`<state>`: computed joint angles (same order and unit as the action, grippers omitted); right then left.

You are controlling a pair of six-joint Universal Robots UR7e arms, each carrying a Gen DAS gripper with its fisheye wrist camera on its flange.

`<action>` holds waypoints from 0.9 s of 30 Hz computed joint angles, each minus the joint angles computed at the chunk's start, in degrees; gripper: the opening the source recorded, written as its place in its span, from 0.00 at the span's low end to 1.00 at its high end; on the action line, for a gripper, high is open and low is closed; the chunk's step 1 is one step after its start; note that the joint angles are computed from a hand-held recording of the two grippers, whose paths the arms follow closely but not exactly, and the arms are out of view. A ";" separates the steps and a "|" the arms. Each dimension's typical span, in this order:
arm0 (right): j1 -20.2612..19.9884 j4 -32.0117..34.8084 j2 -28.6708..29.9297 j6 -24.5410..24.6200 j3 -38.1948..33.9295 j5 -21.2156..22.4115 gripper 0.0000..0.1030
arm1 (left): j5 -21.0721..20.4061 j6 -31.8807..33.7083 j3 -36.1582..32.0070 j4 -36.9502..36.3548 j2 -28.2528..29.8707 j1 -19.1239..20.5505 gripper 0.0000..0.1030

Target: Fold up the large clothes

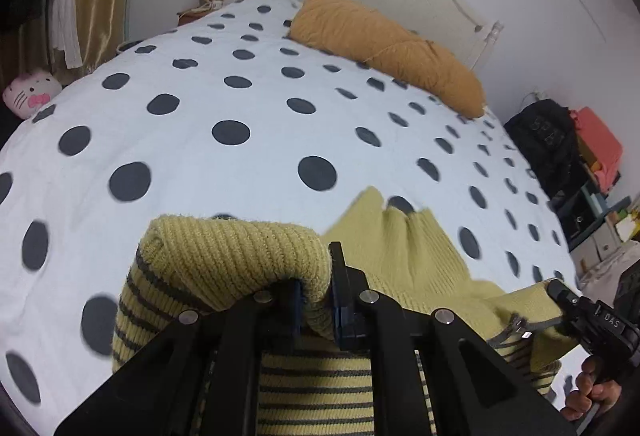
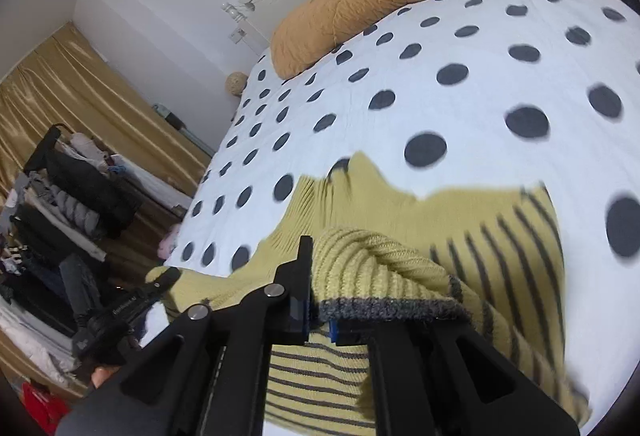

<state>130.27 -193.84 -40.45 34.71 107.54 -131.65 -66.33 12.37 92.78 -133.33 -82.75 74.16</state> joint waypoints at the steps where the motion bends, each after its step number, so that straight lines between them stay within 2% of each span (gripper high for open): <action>1: -1.84 0.88 0.31 -1.77 -1.38 0.50 0.06 | 0.94 0.47 -1.31 -0.67 2.35 0.36 0.10; 3: -4.64 2.40 1.00 -2.85 -3.10 1.49 0.07 | 2.73 1.67 -3.06 -1.21 6.45 1.43 0.11; 4: -5.81 3.87 1.03 -2.16 -3.55 2.02 0.08 | 4.28 2.00 -3.48 -1.46 8.39 2.17 0.14; 7: -9.85 13.32 -0.08 3.05 -3.90 5.28 0.11 | 5.53 1.36 -4.91 1.42 10.92 3.87 0.16; 9: -10.96 14.54 -1.17 3.42 -2.98 7.23 0.14 | 2.03 -1.29 -8.23 5.59 11.86 5.46 0.17; 10: -11.21 11.86 -1.77 2.61 -1.68 8.63 0.16 | -2.78 -3.91 -10.76 8.25 12.03 6.83 0.21; 11: -11.44 9.77 -2.81 2.48 -0.35 10.46 0.24 | -5.53 -5.87 -13.03 10.75 12.50 7.58 0.23; 12: -11.55 8.48 -3.73 2.67 0.49 11.32 0.42 | -7.37 -7.98 -15.42 13.67 12.91 8.00 0.28; 13: -11.25 7.20 -4.61 3.33 1.26 10.86 0.53 | -8.02 -9.12 -17.23 15.59 13.25 8.10 0.30; 14: -10.70 5.89 -5.54 4.72 1.99 9.27 0.72 | -6.62 -8.69 -18.12 16.62 13.16 7.57 0.31; 15: -10.33 4.67 -6.28 5.47 2.45 7.97 0.76 | -3.13 -7.64 -17.44 15.25 12.45 6.47 0.45; 16: -9.73 3.25 -7.21 6.09 3.17 6.38 0.76 | 2.75 -5.79 -15.45 11.47 11.31 4.85 0.72; 17: -9.30 3.54 -8.75 6.75 3.89 5.54 0.76 | 7.62 -2.71 -12.75 5.57 9.93 3.61 0.81; 18: -9.03 5.62 -10.29 7.34 4.32 5.42 0.76 | 10.10 -0.68 -11.35 1.79 8.72 2.74 0.83; 19: -8.24 8.42 -11.70 8.36 4.48 4.13 0.76 | 10.18 1.03 -10.87 0.40 7.48 2.32 0.84; 20: -6.67 10.07 -12.69 8.55 4.75 2.08 0.76 | 7.89 2.00 -11.31 1.41 6.44 2.68 0.84; 22: -4.40 11.69 -13.54 6.31 5.30 2.35 0.76 | 6.31 0.99 -11.99 5.85 4.54 2.90 0.84; 23: -3.57 11.54 -13.53 5.01 5.68 3.80 0.76 | 4.92 0.38 -11.82 8.36 3.43 3.26 0.84; 24: -2.85 11.53 -13.30 4.21 6.14 7.07 0.76 | 3.73 0.21 -11.04 10.55 2.23 3.54 0.84; 26: -2.49 11.48 -11.32 4.69 6.36 13.71 0.76 | 3.25 0.95 -8.44 13.35 0.39 4.02 0.84; 27: -2.39 11.44 -9.70 5.26 6.30 15.58 0.76 | 3.23 1.40 -6.76 13.89 -0.24 4.35 0.84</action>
